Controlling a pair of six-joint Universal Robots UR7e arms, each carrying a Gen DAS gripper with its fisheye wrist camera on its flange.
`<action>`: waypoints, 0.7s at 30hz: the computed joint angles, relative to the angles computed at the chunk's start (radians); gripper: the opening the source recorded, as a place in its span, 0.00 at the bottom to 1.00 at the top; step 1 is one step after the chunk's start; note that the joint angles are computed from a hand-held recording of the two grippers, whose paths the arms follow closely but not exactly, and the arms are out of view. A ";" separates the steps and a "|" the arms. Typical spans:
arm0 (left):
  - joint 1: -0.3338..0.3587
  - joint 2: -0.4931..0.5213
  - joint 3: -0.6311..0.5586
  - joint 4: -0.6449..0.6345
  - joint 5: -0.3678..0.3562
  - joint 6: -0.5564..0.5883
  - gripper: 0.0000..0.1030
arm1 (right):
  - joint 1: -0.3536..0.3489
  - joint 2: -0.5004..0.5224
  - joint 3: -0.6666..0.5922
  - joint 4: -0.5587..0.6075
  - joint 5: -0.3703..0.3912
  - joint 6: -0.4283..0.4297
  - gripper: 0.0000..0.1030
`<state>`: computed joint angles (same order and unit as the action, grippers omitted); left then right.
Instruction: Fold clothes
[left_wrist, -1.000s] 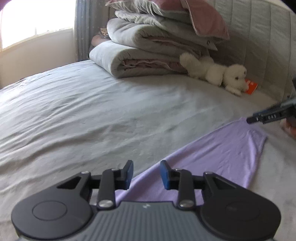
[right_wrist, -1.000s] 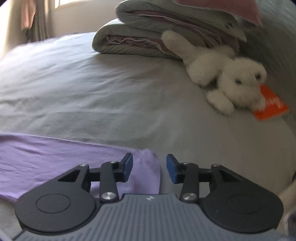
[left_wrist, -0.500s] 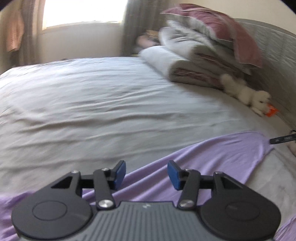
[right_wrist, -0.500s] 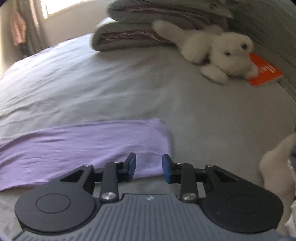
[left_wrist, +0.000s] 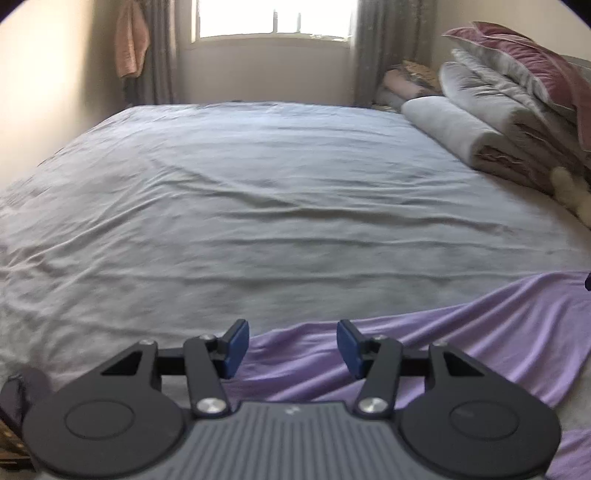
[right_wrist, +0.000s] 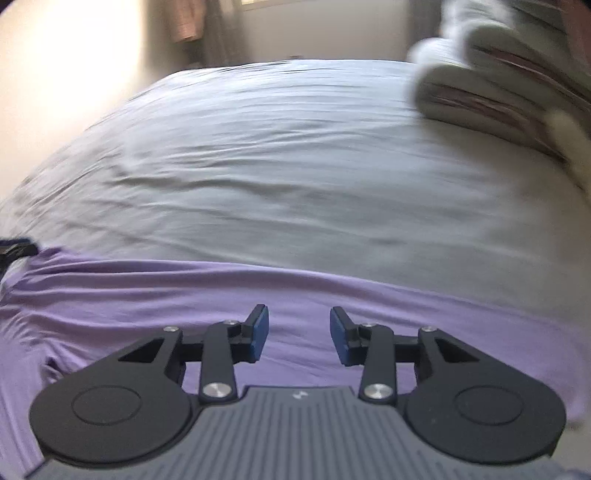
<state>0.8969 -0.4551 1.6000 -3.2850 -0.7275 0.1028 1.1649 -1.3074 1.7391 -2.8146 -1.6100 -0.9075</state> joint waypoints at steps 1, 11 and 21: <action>0.008 -0.005 0.001 0.009 0.003 -0.005 0.52 | 0.018 0.017 0.000 0.004 0.000 -0.013 0.40; 0.078 -0.033 0.004 0.021 -0.079 -0.081 0.49 | 0.156 0.191 -0.043 0.043 0.019 -0.145 0.41; 0.093 -0.016 0.011 -0.070 -0.119 -0.014 0.22 | 0.205 0.309 -0.097 0.075 -0.007 -0.165 0.28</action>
